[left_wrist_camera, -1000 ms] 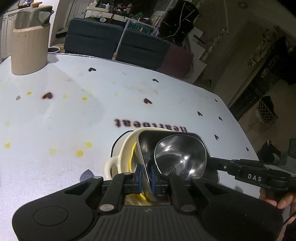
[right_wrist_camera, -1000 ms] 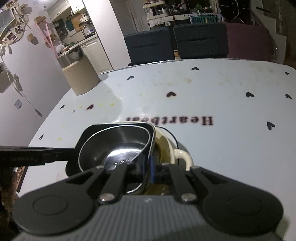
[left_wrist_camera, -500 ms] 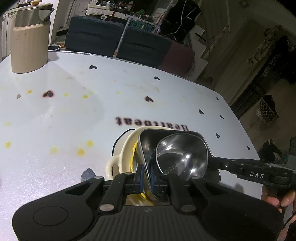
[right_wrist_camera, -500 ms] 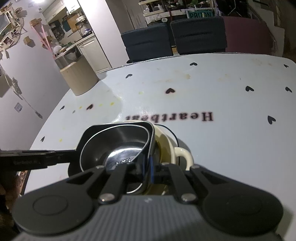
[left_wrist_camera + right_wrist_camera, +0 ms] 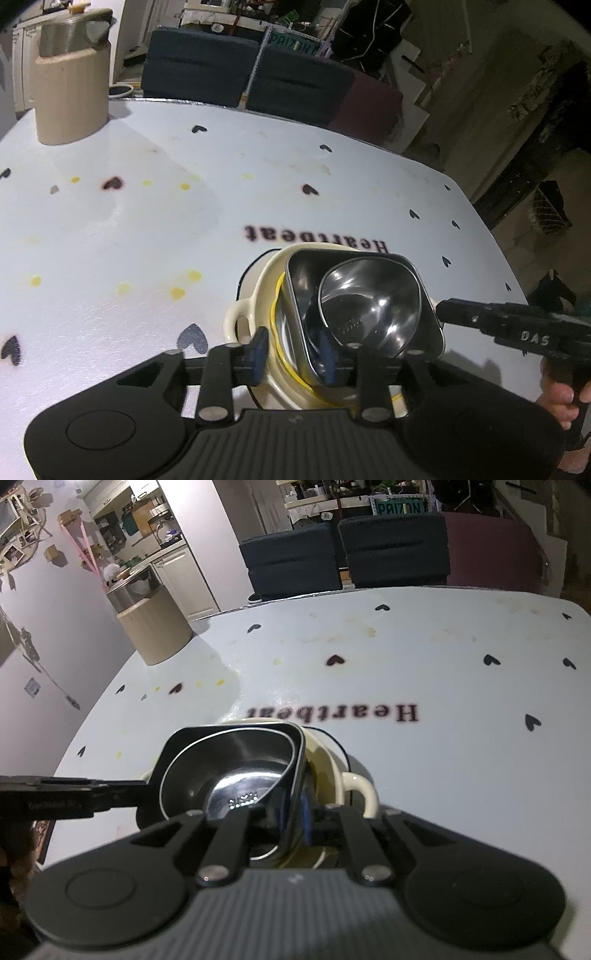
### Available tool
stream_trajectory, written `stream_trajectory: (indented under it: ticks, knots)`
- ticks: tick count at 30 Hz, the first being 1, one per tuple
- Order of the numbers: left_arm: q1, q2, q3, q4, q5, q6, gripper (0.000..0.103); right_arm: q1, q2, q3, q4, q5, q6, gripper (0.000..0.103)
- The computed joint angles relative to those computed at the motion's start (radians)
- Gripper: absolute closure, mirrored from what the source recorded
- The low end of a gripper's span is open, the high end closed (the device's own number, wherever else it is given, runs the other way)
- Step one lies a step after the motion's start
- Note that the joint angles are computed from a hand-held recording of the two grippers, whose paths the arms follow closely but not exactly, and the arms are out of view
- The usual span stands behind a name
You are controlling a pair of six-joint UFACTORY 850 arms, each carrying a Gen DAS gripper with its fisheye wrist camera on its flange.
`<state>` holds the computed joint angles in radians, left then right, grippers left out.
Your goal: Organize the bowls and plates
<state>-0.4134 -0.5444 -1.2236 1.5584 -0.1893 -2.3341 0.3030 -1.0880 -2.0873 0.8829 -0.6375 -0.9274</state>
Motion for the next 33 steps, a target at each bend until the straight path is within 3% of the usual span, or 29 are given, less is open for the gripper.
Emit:
stream_trajectory:
  ticks: [4, 8, 13, 16, 22, 27, 33]
  knots:
    - [-0.016, 0.036, 0.019, -0.015, -0.044, -0.006, 0.054, -0.009, 0.030, 0.033, 0.052, 0.015, -0.034, 0.057]
    - [-0.044, 0.084, 0.031, -0.087, -0.121, 0.043, 0.028, -0.020, 0.093, 0.111, 0.163, 0.051, -0.154, 0.041]
    - [-0.096, 0.145, 0.042, -0.063, -0.223, 0.007, 0.000, -0.038, 0.186, 0.236, 0.354, 0.073, -0.345, 0.030]
    - [-0.135, 0.176, 0.048, -0.029, -0.287, -0.014, 0.000, -0.047, 0.239, 0.306, 0.451, 0.082, -0.445, 0.022]
    - [-0.227, 0.214, 0.050, -0.046, -0.429, 0.037, 0.000, -0.067, 0.389, 0.516, 0.793, 0.107, -0.853, 0.001]
    - [-0.310, 0.219, 0.047, -0.076, -0.585, 0.080, 0.000, -0.084, 0.486, 0.661, 0.990, 0.086, -1.108, 0.000]
    - [-0.382, 0.224, 0.083, -0.084, -0.681, 0.051, 0.000, -0.103, 0.567, 0.797, 1.119, 0.046, -1.260, 0.000]
